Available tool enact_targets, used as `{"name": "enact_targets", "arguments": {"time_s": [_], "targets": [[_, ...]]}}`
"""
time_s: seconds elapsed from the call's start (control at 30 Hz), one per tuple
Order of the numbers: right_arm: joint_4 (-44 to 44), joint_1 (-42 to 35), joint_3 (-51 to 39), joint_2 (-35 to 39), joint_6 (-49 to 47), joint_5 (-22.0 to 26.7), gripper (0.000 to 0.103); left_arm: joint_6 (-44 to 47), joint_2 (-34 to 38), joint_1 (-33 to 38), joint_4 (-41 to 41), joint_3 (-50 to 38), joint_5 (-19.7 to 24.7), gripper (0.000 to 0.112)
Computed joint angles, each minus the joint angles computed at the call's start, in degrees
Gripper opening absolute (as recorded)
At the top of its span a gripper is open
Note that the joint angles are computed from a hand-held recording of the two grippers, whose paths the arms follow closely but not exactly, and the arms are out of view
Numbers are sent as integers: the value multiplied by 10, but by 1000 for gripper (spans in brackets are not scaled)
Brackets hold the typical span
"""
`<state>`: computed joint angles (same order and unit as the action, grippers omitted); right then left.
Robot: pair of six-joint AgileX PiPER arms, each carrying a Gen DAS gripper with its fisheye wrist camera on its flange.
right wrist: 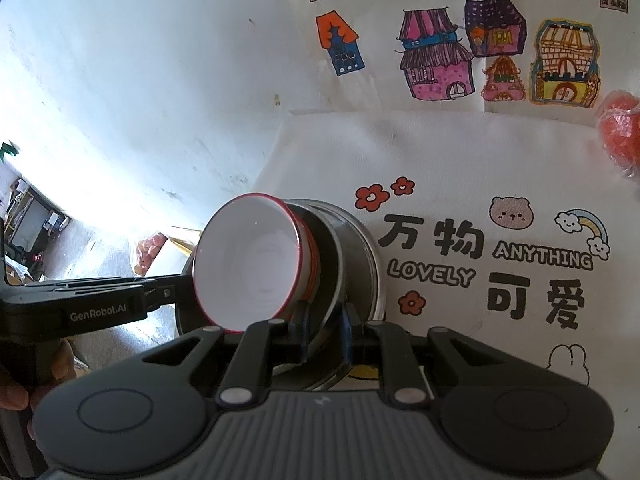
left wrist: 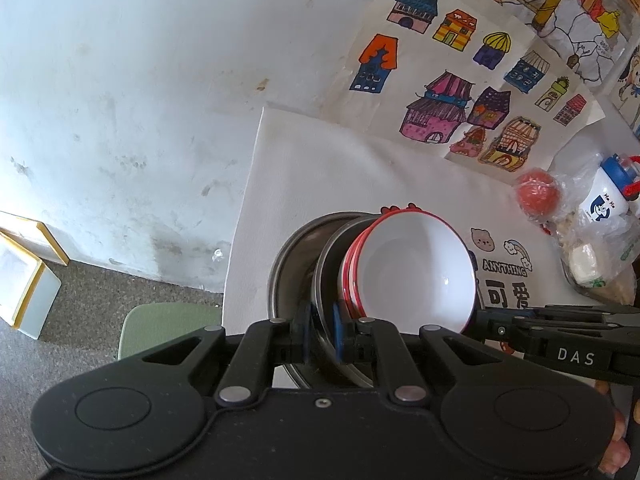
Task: Organize plates and bowls
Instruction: 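Lift and carry the steel bowl stack with both grippers toward the steel plate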
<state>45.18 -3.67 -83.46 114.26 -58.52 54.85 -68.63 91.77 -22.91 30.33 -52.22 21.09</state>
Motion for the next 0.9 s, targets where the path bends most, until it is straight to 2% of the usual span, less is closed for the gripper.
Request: {"name": "enact_targets", "arguments": {"time_s": [0.47,0.9], "targets": [[-1,-3,-12,8,7,15,19,-7,-4,4,3,6,-6,11],[8,-7,-11,12,-5,18,19,-53,-10,2,39,22,-21,12]]}}
